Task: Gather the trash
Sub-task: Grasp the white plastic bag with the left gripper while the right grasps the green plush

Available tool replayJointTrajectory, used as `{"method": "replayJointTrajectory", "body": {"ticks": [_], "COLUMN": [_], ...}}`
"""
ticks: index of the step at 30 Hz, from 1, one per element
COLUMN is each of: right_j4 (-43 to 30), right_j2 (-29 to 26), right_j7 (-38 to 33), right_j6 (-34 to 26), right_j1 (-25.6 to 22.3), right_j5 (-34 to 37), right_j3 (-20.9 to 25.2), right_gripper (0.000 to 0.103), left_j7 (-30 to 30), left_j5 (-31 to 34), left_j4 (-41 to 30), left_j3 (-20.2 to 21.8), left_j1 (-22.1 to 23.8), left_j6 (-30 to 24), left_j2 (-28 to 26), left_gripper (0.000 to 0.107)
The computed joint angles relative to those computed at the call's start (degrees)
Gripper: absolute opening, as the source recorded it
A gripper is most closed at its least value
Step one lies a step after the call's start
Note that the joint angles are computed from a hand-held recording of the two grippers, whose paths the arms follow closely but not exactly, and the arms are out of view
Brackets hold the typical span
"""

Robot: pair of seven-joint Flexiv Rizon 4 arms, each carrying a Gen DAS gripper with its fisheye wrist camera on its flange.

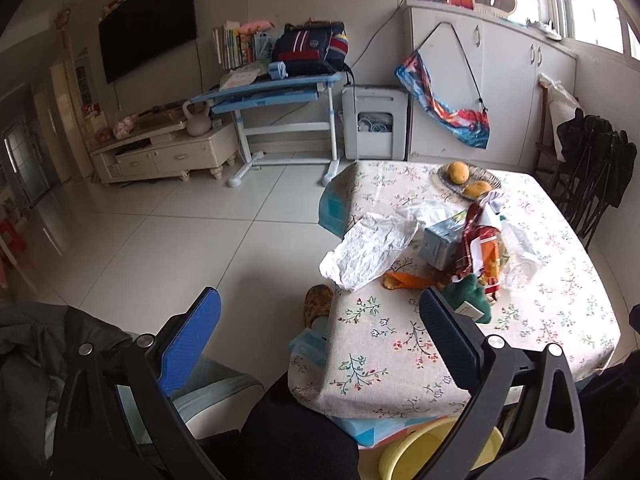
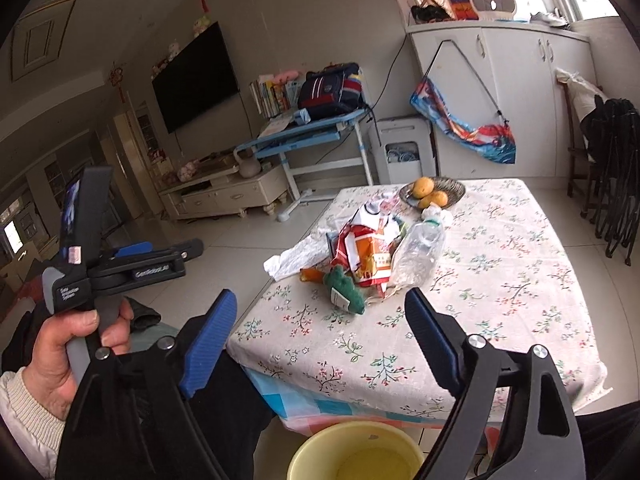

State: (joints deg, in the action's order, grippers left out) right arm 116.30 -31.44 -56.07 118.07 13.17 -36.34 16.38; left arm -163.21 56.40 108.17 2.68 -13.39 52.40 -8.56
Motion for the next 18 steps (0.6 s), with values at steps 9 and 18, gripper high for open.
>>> {"method": "replayJointTrajectory", "body": {"ticks": [9,18], "right_j4": [-17.04,-24.21], "right_j2": [-17.10,-22.67], "right_j7": [0.61,-5.63], "right_j6": [-20.61,-30.48], "right_j1": [-9.99,-8.67], "right_j5": [-10.73,-4.75], "right_j3": [17.56,22.09], "right_gripper": [0.067,0.055], "left_j7": [11.27,26.60], "left_j5": [-9.47,-18.80], "left_j4": [-11.36,-22.13], "left_j3": [2.76,3.94], "left_j1": [5.25,5.90], "left_j6": [9.52,8.24], "left_j2": [-17.37,-29.70], "left_gripper": [0.096,0.096]}}
